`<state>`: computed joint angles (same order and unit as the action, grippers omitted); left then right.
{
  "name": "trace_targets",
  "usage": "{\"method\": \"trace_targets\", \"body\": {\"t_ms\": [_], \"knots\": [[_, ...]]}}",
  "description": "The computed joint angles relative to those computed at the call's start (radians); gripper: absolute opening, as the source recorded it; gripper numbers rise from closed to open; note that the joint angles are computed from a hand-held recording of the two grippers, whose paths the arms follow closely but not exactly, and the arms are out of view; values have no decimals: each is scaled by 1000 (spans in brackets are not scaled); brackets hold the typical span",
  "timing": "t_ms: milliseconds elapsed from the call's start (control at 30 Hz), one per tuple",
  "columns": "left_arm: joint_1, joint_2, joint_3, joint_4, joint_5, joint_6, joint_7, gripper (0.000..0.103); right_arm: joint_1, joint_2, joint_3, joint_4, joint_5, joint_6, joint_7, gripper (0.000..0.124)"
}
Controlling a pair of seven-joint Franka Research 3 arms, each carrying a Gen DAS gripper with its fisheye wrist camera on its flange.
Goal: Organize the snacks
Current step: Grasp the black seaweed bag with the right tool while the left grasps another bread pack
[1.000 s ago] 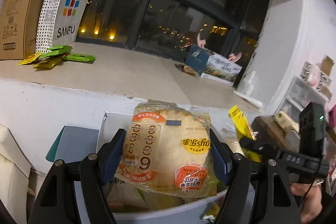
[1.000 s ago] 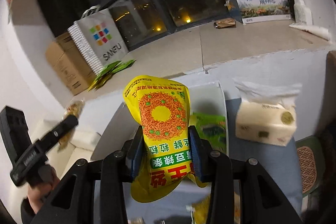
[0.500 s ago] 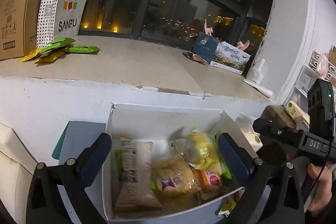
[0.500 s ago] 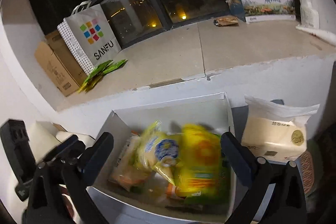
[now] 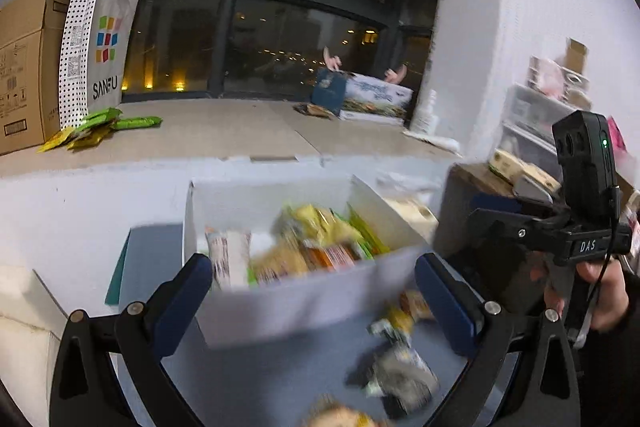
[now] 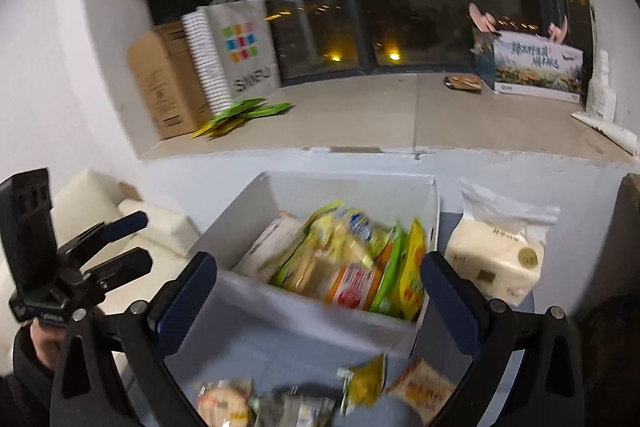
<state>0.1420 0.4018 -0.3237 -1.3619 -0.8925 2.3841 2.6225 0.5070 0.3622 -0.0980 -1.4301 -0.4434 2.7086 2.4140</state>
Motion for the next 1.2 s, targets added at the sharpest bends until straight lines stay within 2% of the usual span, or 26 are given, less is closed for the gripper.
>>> {"method": "trace_targets", "body": {"t_ms": [133,267,400,533,600,733,900,1033,1200], "knots": [[52,-149,6,-213,-145,-26,117,103,49,-123,-4,-188,-127,47,91,103],[48,-277,57,-402,-252,-37,202,103,66,-224,29,-351,-276,49,235,103],[11,-337,110,-493,-266,-48,220,103,58,-277,82,-460,-372,46,379,103],[-35,-364,159,-525,-269,-54,232,103,30,-279,144,-488,-381,11,405,103],[-55,-373,183,-534,-275,-56,230,103,11,-272,163,-491,-379,24,414,103],[-76,-378,213,-541,-269,-68,225,103,3,-224,176,-440,-343,-20,368,103],[-84,-398,230,-580,-253,-63,225,103,4,-112,166,-328,-171,-56,182,103],[-86,-411,241,-609,-234,-63,224,103,13,13,153,-175,-45,-152,25,103],[-88,-411,249,-620,-224,-53,226,103,32,134,122,-20,75,-271,-82,103]]}}
